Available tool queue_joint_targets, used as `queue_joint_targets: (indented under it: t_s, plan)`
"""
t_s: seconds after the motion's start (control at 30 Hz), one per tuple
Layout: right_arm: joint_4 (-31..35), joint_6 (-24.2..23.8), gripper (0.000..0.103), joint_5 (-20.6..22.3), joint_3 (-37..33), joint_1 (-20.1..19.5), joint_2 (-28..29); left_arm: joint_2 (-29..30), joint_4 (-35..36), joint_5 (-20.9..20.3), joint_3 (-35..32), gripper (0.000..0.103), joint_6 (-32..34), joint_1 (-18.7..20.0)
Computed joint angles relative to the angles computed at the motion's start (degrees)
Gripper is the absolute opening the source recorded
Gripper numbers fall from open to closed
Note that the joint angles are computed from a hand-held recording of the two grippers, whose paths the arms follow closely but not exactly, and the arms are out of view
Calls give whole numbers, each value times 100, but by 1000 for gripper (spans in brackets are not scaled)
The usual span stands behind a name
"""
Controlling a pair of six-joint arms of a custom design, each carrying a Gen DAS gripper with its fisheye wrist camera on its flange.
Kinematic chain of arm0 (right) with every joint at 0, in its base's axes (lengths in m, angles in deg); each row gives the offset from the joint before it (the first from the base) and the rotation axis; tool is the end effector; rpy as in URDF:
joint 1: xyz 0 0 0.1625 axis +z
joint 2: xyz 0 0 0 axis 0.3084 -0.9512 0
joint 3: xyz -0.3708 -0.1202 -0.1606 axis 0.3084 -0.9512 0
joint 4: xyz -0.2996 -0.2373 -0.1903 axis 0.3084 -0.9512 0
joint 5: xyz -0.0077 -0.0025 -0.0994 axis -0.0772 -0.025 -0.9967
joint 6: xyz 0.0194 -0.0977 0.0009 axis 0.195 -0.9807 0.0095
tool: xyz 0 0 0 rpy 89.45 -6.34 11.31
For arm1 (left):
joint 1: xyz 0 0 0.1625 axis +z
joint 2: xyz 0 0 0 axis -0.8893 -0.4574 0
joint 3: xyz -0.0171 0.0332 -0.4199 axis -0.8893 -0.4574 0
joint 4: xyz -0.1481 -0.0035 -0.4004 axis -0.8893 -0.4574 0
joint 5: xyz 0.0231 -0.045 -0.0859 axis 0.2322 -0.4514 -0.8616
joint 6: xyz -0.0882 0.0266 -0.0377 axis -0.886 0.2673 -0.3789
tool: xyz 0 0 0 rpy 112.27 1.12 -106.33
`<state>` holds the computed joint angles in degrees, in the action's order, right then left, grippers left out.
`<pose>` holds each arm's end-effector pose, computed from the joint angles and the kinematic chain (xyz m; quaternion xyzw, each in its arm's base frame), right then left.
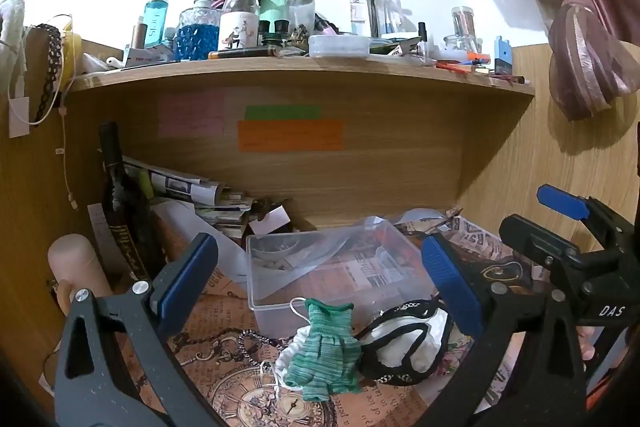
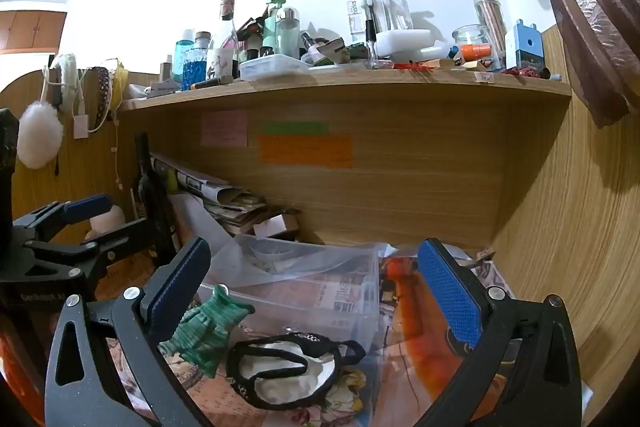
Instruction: Organize soft objects
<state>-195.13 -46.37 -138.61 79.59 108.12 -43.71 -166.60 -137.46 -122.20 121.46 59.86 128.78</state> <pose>0.4488 -0.5024 0.0269 0.2617 -0.7313 0.5631 0.2822 -0.0652 -0.5419 0.3863 0.3700 0.7667 -0.4935 0.1778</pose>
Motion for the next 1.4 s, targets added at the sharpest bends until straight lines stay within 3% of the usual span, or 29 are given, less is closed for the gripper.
queue_joint_targets:
  t_s: [1.4]
  plan:
    - [54,101,103,23,-30,-9,37,13,-277,-72,37,103,-3,38]
